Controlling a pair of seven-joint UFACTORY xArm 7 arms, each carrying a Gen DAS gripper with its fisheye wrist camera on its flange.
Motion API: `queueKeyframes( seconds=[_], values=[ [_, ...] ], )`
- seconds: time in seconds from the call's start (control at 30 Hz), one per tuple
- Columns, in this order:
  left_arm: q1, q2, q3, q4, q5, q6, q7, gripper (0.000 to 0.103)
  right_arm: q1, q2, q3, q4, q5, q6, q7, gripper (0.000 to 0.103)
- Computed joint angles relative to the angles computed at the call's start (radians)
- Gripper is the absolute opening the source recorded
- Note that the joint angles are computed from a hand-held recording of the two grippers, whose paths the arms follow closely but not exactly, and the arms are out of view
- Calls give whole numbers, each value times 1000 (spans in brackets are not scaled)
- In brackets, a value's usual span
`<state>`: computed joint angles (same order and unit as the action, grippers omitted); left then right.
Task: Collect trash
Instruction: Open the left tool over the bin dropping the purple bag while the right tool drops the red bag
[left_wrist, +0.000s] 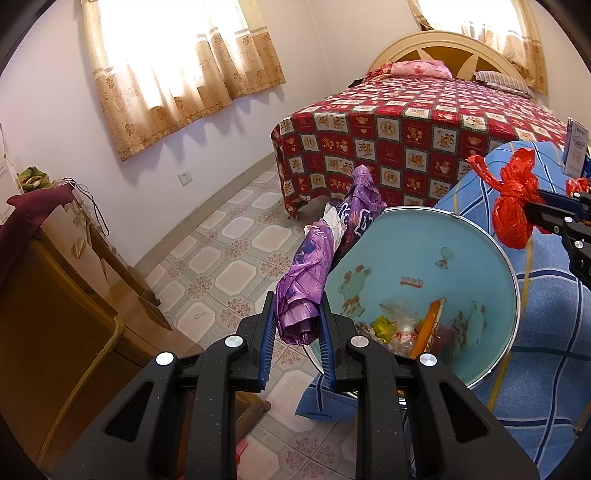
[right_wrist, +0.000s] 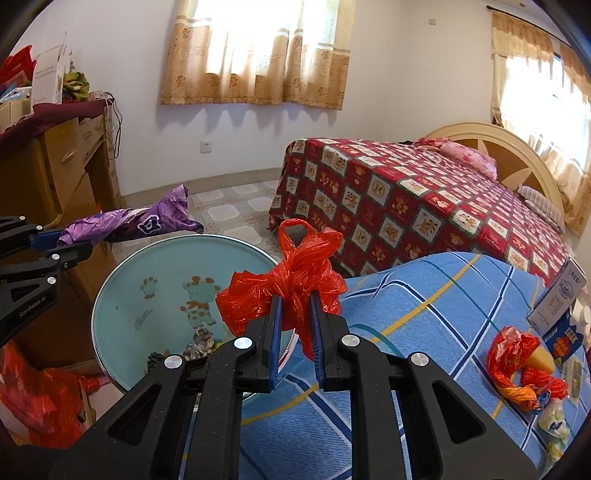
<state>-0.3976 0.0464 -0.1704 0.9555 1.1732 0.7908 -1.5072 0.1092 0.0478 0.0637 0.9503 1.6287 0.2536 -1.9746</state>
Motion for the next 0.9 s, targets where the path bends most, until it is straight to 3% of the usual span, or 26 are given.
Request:
queueKeyframes(
  seconds=[0.9],
  values=[
    [-8, 13, -1, 9, -2, -3, -5, 22, 9, -10, 3, -12, 9, -2, -8, 15]
  ],
)
